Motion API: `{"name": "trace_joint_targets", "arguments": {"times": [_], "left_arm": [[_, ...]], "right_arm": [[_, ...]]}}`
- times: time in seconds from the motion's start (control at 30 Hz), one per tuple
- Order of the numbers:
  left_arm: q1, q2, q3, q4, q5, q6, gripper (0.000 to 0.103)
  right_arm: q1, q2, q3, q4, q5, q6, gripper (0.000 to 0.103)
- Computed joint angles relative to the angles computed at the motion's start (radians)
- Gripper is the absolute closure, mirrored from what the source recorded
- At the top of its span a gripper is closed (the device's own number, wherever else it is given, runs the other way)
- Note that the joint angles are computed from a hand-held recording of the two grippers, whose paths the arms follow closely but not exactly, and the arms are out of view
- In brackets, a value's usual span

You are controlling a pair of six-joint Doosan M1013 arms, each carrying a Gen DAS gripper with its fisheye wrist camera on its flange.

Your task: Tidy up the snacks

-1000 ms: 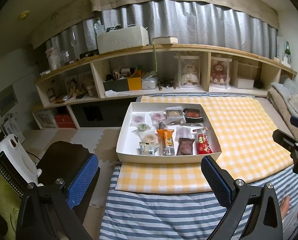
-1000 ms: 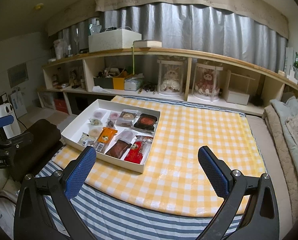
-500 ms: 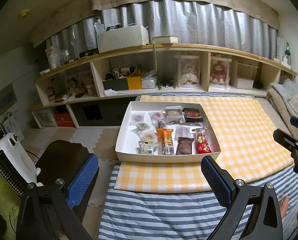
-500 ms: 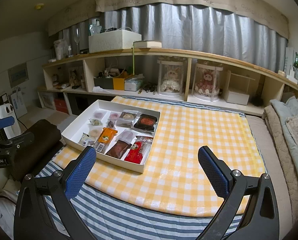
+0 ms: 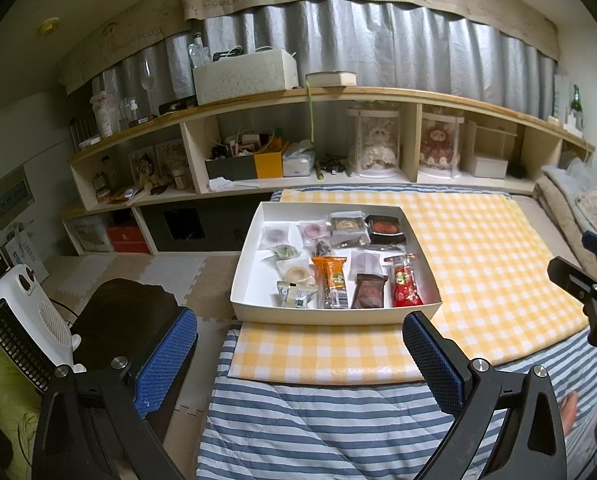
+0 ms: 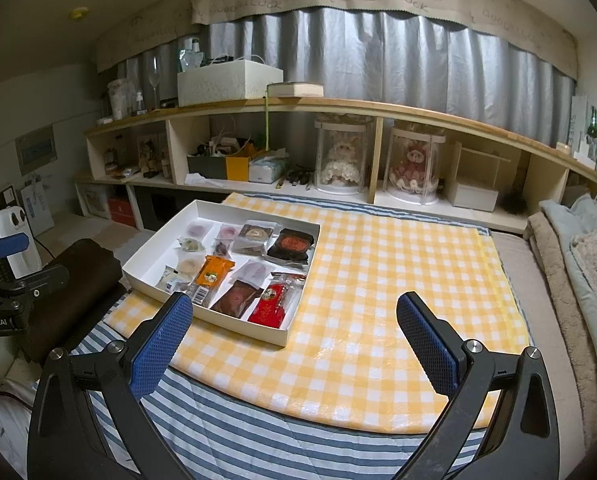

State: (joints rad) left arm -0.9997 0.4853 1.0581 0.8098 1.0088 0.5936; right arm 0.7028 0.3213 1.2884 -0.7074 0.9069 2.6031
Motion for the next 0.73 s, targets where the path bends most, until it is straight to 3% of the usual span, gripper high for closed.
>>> {"name": "trace_joint_targets", "arguments": {"times": [0.73], "left_arm": [[-0.003, 0.002, -0.001, 0.002, 0.002, -0.01, 0.0]], "right_arm": [[0.001, -0.001, 0.001, -0.002, -0.001, 0.001, 0.0]]}}
